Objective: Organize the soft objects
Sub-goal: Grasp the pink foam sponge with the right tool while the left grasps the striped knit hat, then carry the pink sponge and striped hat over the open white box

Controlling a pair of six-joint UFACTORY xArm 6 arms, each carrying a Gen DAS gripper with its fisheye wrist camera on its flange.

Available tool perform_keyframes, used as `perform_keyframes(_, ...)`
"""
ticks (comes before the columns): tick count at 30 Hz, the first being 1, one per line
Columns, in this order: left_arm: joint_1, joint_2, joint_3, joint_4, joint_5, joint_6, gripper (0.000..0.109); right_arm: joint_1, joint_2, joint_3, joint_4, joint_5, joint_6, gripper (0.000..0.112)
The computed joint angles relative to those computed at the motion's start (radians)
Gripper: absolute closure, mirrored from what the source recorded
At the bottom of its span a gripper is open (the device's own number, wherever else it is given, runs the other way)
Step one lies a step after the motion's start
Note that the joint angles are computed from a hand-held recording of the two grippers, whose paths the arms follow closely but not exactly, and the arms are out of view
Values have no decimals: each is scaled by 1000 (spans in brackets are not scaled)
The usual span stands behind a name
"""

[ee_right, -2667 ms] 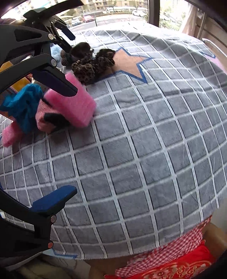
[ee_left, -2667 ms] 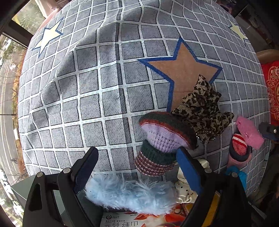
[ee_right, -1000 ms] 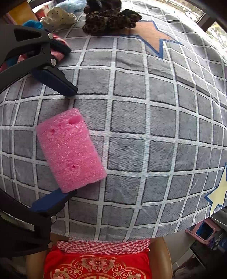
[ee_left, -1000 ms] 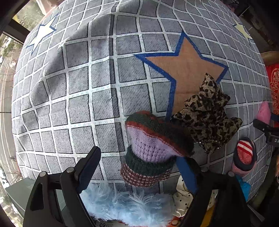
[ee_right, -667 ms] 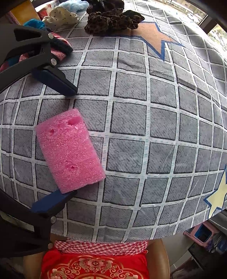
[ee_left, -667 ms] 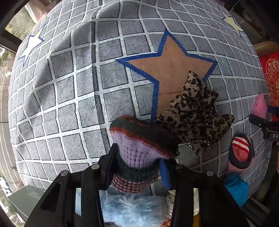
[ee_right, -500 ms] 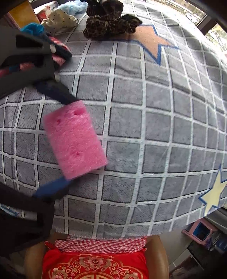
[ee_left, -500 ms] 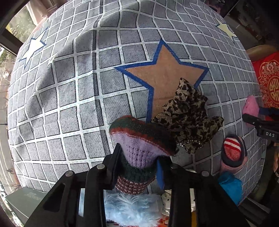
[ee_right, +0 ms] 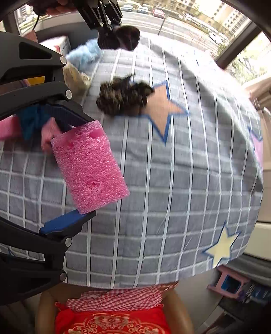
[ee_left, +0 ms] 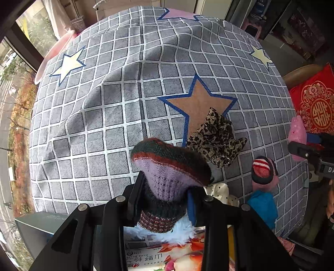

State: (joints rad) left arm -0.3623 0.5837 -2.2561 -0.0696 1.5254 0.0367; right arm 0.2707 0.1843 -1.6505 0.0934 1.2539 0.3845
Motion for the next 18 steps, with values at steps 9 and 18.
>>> perform_keyframes(9, 59, -248, 340, -36, -129, 82, 71, 124, 39, -160, 18, 48, 15, 35)
perform_keyframes(18, 81, -517, 608, -104, -139, 224, 71, 245, 30, -271, -16, 171, 83, 35)
